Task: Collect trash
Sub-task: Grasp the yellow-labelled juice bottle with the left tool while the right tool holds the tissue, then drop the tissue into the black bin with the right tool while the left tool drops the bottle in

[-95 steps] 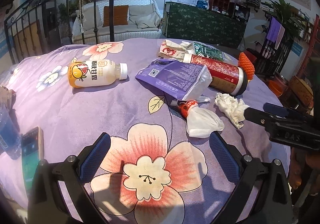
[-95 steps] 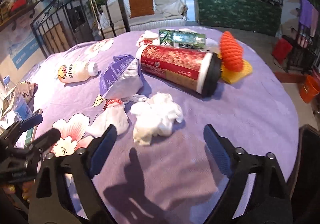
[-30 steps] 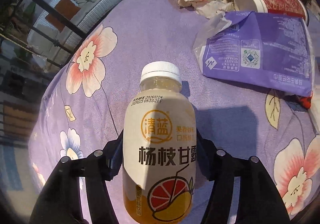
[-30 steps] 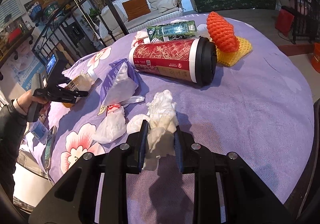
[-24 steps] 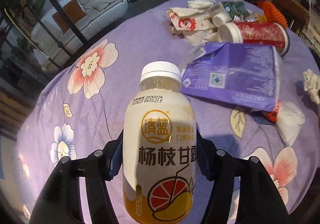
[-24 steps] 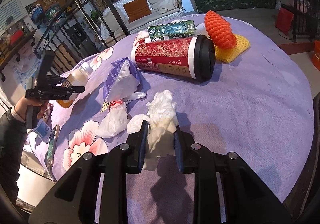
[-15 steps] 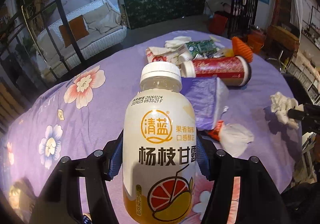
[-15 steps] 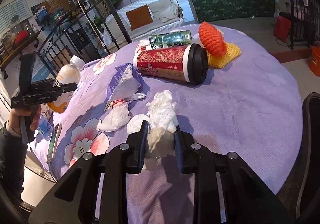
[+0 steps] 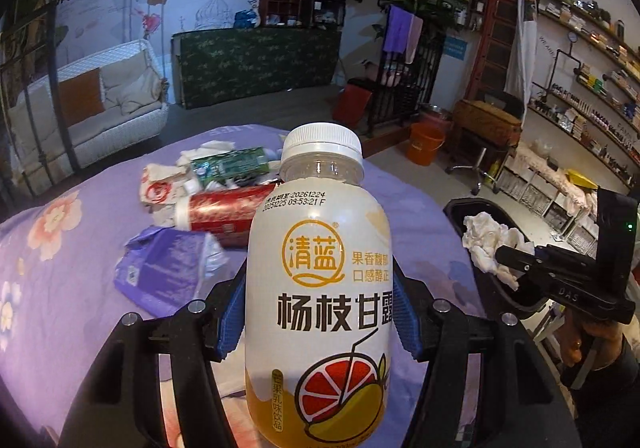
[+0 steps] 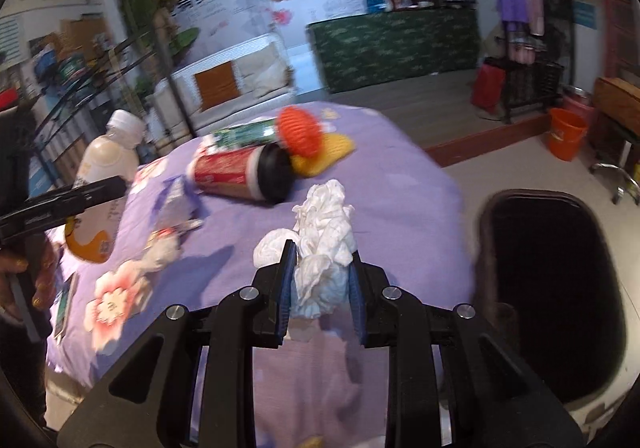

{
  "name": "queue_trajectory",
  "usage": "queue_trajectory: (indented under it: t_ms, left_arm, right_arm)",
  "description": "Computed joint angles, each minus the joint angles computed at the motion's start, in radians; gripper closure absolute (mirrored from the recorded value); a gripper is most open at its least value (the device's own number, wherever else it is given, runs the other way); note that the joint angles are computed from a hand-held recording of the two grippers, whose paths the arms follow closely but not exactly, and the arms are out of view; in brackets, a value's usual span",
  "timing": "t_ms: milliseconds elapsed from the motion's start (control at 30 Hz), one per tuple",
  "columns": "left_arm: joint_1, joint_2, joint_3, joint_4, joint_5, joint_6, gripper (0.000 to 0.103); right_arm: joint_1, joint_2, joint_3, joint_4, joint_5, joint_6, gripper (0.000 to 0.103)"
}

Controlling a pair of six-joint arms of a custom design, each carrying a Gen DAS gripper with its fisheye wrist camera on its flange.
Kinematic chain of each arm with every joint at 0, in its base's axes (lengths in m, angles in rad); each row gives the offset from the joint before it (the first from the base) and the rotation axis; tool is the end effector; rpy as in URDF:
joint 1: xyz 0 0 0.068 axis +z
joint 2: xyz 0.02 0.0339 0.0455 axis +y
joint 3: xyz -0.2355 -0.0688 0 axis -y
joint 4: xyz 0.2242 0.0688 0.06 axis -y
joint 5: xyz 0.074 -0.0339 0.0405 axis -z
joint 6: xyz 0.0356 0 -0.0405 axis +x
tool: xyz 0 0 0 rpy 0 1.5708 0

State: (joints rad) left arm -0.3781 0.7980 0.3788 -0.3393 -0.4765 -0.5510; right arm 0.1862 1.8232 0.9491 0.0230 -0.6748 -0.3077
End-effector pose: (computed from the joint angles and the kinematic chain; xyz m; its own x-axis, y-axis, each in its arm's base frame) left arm 0.1561 -0.0444 0.1730 -0.5544 -0.2804 -0.7836 -0.3188 0.9413 -0.1112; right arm 0.3259 0.0840 0.1315 -0.5380 -0.3420 -0.7705 -0.7473 0.6165 0.2481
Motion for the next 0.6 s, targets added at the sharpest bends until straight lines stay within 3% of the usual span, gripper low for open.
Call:
queue_trajectory:
  t_ms: [133,333,500,600]
  left_arm:
    - [-0.025,0.216,0.056,0.215,0.048,0.032,0.043]
    - [-0.045,0.449,0.132,0.444,0.120,0.069,0.043]
    - [-0.063,0.586,0.199,0.515,0.160,0.072,0.043]
    - [-0.081,0.673,0.252,0.538,0.179,0.063,0.043]
  right_arm:
    - [-0.095,0.111,0.122,-0.022,0.070,0.033,0.078]
    - [-0.169,0.328,0.353,-0.113,0.193,0.090,0.078]
    - [-0.193,0.533,0.584,-0.269,0.243,0.115,0.077]
    - [-0.196,0.605,0.650,-0.296,0.262,0.149,0.059]
